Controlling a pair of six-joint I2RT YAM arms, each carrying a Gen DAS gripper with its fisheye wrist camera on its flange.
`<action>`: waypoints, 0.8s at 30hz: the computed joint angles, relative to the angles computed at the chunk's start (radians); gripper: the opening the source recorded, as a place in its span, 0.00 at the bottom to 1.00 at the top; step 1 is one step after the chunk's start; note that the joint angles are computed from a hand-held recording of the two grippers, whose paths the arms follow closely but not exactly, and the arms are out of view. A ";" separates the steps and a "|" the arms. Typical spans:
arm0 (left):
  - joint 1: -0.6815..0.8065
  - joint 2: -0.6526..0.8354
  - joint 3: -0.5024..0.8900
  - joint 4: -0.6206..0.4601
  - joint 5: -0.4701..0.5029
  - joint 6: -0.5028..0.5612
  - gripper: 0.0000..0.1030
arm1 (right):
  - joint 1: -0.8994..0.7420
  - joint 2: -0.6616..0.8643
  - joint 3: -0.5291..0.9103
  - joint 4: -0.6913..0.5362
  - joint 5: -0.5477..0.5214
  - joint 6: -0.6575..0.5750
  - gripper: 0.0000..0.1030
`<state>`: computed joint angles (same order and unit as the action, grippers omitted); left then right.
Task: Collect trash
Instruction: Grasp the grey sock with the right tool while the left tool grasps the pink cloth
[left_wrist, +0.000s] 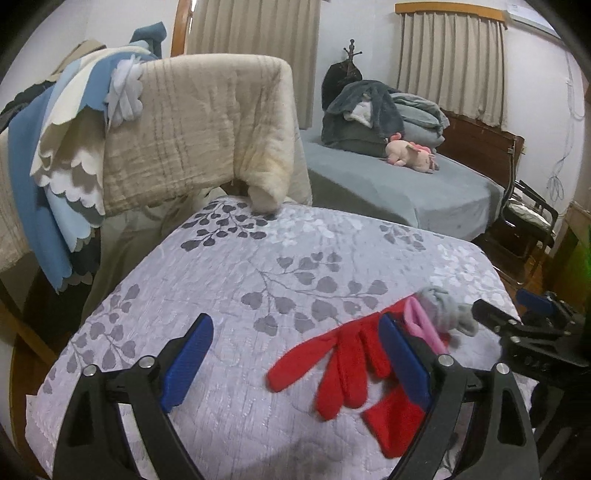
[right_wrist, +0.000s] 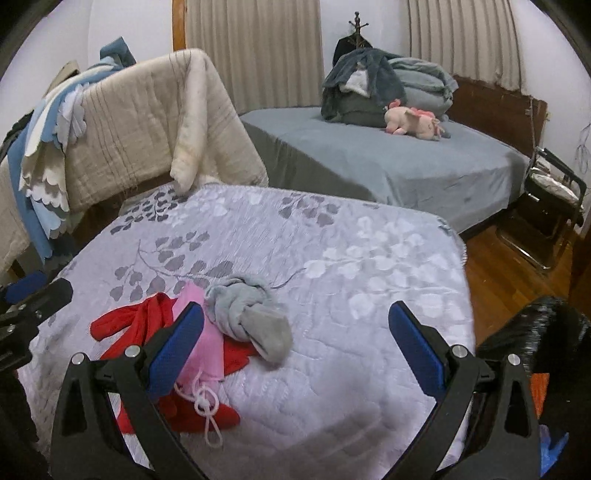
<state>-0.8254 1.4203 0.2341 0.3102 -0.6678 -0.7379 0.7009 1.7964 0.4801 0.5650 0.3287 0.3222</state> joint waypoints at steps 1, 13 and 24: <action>0.018 0.014 -0.004 0.026 0.012 0.013 0.86 | -0.001 0.016 0.010 0.002 -0.004 0.000 0.95; 0.104 0.097 -0.008 0.146 0.084 0.073 0.86 | -0.007 0.151 0.136 -0.041 -0.095 -0.026 0.75; 0.069 0.104 0.030 0.121 0.078 0.071 0.86 | -0.028 0.118 0.109 -0.035 -0.211 -0.050 0.28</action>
